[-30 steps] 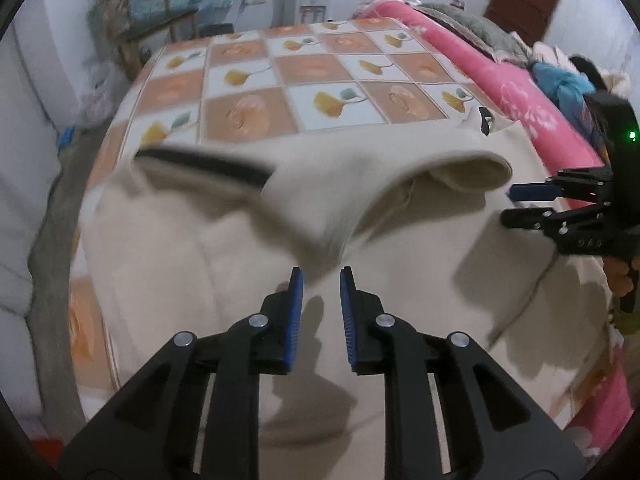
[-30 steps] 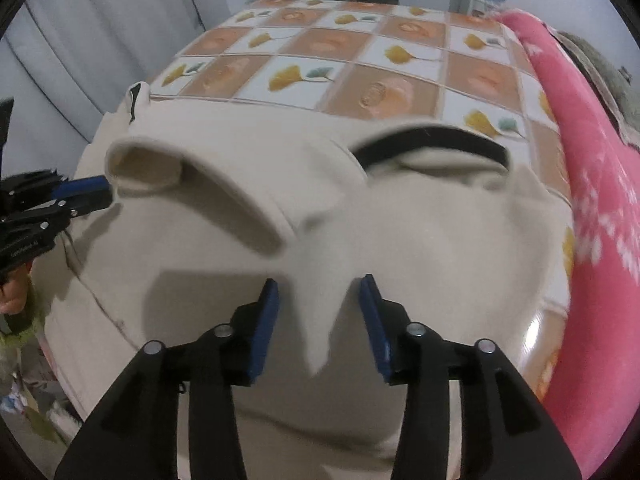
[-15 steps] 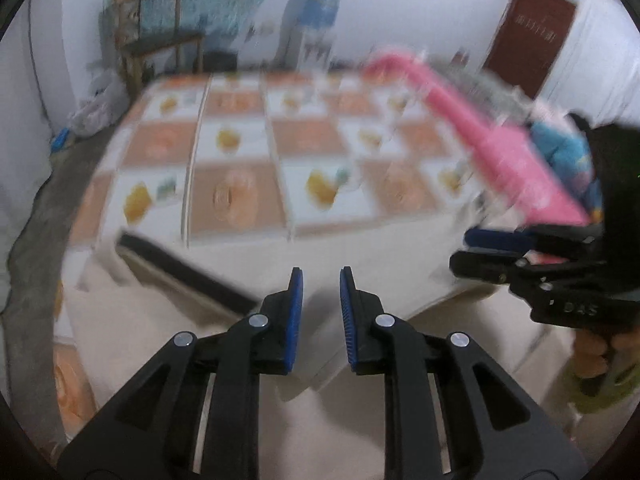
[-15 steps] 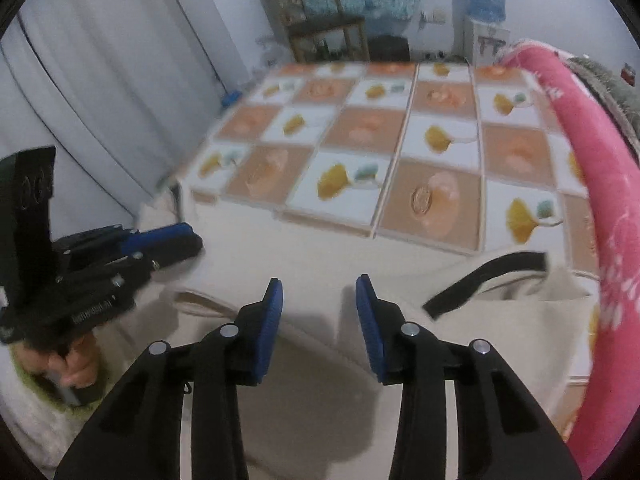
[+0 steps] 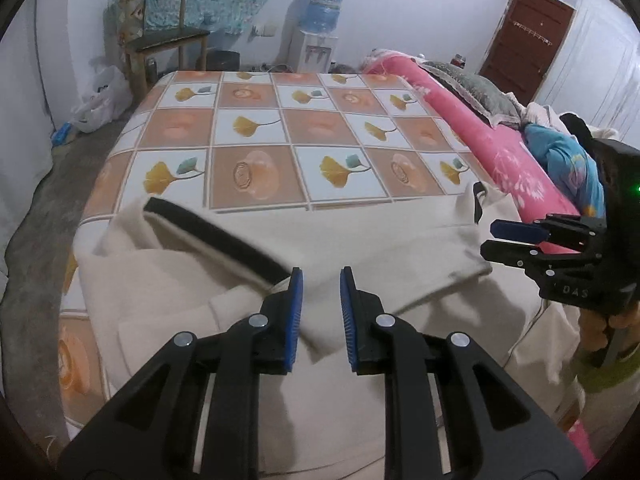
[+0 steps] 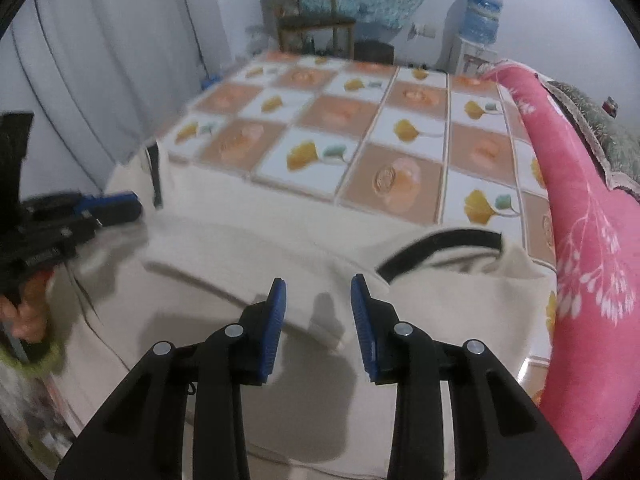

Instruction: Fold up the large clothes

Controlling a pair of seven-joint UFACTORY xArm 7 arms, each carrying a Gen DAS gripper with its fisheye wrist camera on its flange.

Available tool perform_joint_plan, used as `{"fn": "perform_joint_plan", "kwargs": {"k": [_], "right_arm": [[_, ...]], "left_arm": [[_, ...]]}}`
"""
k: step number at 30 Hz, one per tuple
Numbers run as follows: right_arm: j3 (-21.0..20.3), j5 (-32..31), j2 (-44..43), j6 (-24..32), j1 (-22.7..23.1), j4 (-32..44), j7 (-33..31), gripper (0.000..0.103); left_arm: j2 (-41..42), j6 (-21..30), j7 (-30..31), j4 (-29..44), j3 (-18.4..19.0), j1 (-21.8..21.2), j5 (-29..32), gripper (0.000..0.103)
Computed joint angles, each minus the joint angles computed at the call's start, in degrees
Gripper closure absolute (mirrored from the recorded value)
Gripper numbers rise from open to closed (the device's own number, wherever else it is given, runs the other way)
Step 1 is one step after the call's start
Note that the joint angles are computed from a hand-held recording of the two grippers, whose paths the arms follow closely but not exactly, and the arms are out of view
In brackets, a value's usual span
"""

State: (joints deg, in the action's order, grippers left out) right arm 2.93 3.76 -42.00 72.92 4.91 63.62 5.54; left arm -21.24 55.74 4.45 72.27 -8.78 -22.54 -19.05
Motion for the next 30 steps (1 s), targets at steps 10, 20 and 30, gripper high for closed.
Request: {"fn": "perform_joint_plan", "kwargs": {"k": [10,20,30], "right_arm": [[3.7,-3.7,-2.6,4.8,-1.3,-2.0,6.6,0.069],[6.4,4.8,-18.2,12.6,4.1,-4.4,13.4,0.030],[10.7,8.9,-23.7,15.3,7.2,-12.0,20.3,0.024]], "left_arm": [[-3.0,5.2,-7.3,-1.4,-2.7,0.1,8.0,0.065],[-32.4,11.0,-5.7,-17.0,5.6,3.3,4.7,0.057],[-46.1,15.6,-6.6,-27.2,10.2,8.2,1.3,0.057]]}}
